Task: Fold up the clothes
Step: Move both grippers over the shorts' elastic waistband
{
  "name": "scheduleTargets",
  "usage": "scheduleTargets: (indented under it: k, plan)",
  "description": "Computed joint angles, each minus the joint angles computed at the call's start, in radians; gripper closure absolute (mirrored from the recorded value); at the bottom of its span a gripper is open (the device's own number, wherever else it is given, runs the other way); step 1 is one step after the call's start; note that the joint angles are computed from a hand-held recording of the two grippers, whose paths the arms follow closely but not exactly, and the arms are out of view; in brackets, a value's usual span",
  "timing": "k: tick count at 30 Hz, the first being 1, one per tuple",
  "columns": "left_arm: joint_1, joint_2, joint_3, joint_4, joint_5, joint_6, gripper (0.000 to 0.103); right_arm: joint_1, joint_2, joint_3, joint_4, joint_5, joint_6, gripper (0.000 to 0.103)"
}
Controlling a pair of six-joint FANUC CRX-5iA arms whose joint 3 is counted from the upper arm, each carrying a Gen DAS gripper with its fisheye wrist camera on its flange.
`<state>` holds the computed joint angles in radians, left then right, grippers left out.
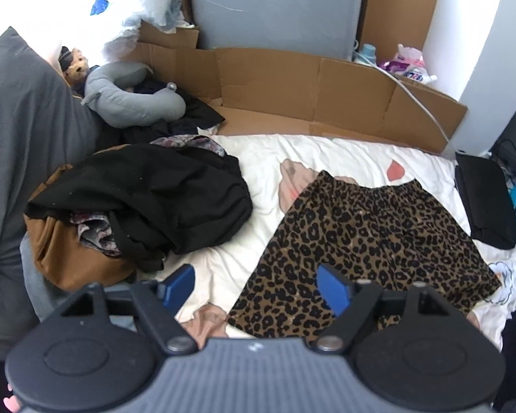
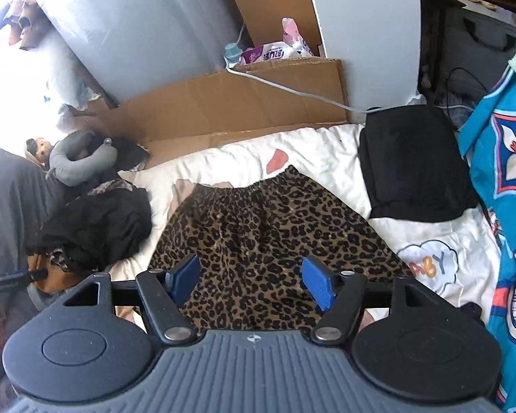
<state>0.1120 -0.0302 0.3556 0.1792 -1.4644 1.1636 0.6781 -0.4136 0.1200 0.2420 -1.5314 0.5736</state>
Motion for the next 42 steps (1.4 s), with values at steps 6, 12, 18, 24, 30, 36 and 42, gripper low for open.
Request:
scheduleTargets:
  k: [6,12,18,24,30,36,42]
  plan:
    - [-0.026,0.033,0.065,-0.032,-0.012,0.026,0.021,-0.151,0.075,0.072,-0.112,0.007,0.157,0.031]
    - [-0.07,0.094,0.149,-0.086,-0.021,0.013,0.021,-0.262,0.154,0.124,-0.183,0.015,0.257,0.03]
    - [-0.076,0.246,0.342,-0.063,-0.101,0.041,0.021,-0.347,0.182,0.085,-0.265,0.075,0.294,0.03]
    - [-0.123,0.39,0.526,-0.114,-0.17,0.075,0.021,-0.438,0.207,0.016,-0.349,0.16,0.389,0.03]
    - [-0.179,0.466,0.542,-0.153,-0.15,0.12,0.021,-0.498,0.262,-0.067,-0.391,0.28,0.517,0.03]
    - [-0.242,0.502,0.389,-0.128,0.019,0.163,0.021,-0.564,0.35,-0.136,-0.429,0.45,0.585,0.03]
    - [-0.295,0.603,0.374,-0.14,0.097,0.203,0.026,-0.588,0.435,-0.204,-0.455,0.595,0.698,0.031]
